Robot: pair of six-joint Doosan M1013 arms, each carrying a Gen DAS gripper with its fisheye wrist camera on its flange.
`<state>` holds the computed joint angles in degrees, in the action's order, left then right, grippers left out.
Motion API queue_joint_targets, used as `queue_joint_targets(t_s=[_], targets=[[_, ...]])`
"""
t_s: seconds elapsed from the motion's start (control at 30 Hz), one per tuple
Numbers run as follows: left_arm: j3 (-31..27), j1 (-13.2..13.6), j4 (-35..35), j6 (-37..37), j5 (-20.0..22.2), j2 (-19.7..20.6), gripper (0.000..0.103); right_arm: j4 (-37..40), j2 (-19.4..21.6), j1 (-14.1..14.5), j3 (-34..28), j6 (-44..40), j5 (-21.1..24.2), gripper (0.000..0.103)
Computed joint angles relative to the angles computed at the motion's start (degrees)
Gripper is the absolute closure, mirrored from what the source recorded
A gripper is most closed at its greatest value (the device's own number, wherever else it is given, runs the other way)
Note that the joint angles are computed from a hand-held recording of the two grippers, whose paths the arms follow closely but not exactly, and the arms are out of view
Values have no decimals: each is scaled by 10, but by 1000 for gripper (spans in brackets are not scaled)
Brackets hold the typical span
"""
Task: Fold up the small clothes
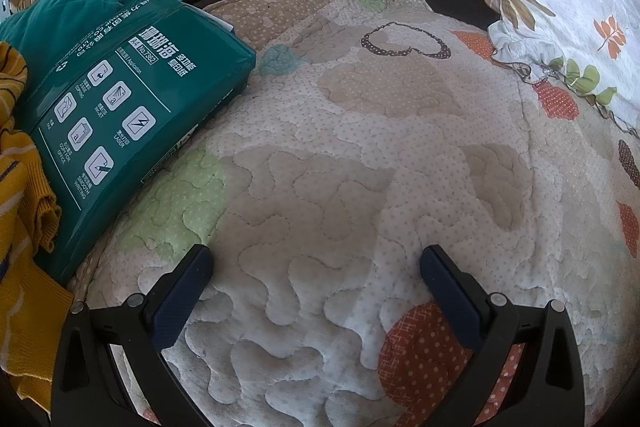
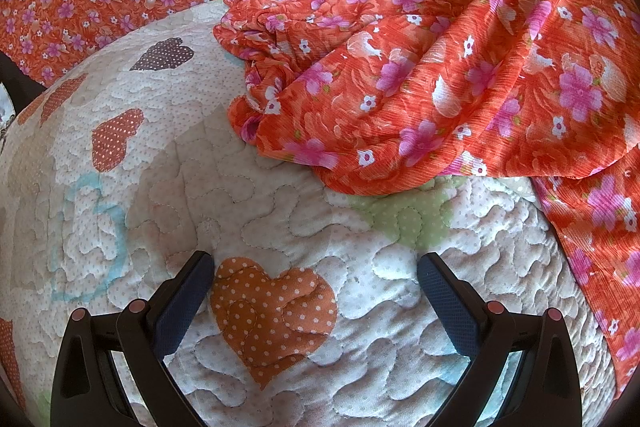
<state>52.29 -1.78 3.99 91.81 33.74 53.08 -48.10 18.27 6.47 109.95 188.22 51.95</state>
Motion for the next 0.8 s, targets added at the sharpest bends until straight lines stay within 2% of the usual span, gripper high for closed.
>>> queue_joint_targets(t_s=[0.8], targets=[[0,0,0,0,0,0,0,1,0,0,0,-1,1,0]])
